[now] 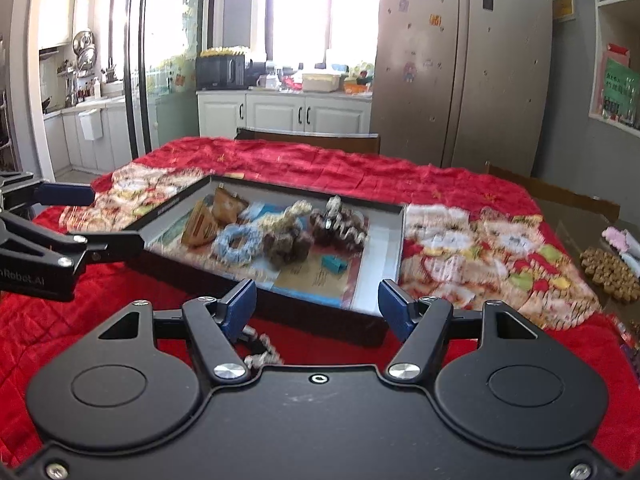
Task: Organize objects
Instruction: 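Grasp the black lace-trimmed scrunchie with the right tool while the left tool grasps the blue binder clip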
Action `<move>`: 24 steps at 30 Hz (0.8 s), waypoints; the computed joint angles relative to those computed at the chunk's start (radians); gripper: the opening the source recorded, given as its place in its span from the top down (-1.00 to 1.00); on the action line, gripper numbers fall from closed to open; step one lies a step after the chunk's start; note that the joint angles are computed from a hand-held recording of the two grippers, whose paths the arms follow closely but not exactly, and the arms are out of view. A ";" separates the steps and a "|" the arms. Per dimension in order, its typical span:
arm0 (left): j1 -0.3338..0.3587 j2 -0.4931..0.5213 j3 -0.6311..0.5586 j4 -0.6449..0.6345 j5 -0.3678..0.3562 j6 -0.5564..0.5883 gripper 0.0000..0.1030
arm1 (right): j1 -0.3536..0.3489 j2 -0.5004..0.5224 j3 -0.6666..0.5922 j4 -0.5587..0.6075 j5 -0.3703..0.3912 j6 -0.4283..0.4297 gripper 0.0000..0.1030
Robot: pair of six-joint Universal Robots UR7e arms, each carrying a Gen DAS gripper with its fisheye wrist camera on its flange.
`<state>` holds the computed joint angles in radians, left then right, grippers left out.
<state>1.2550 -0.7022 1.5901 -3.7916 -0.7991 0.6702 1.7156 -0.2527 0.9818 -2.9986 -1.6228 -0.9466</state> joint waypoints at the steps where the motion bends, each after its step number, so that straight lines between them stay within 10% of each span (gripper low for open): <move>1: 0.003 0.000 0.002 0.009 0.002 -0.010 -0.90 | -0.003 0.001 0.005 0.002 -0.003 0.001 -0.28; 16: 0.049 0.057 -0.068 0.112 0.038 -0.117 -0.90 | -0.033 0.057 -0.017 0.065 -0.006 0.041 -0.16; 24: 0.065 0.097 -0.122 0.138 0.044 -0.148 -0.89 | -0.030 0.092 -0.048 0.090 -0.039 -0.003 0.28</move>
<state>1.3196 -0.6047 1.4682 -3.6531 -0.7556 0.5222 1.6859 -0.1611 0.9335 -2.9082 -1.6620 -0.9493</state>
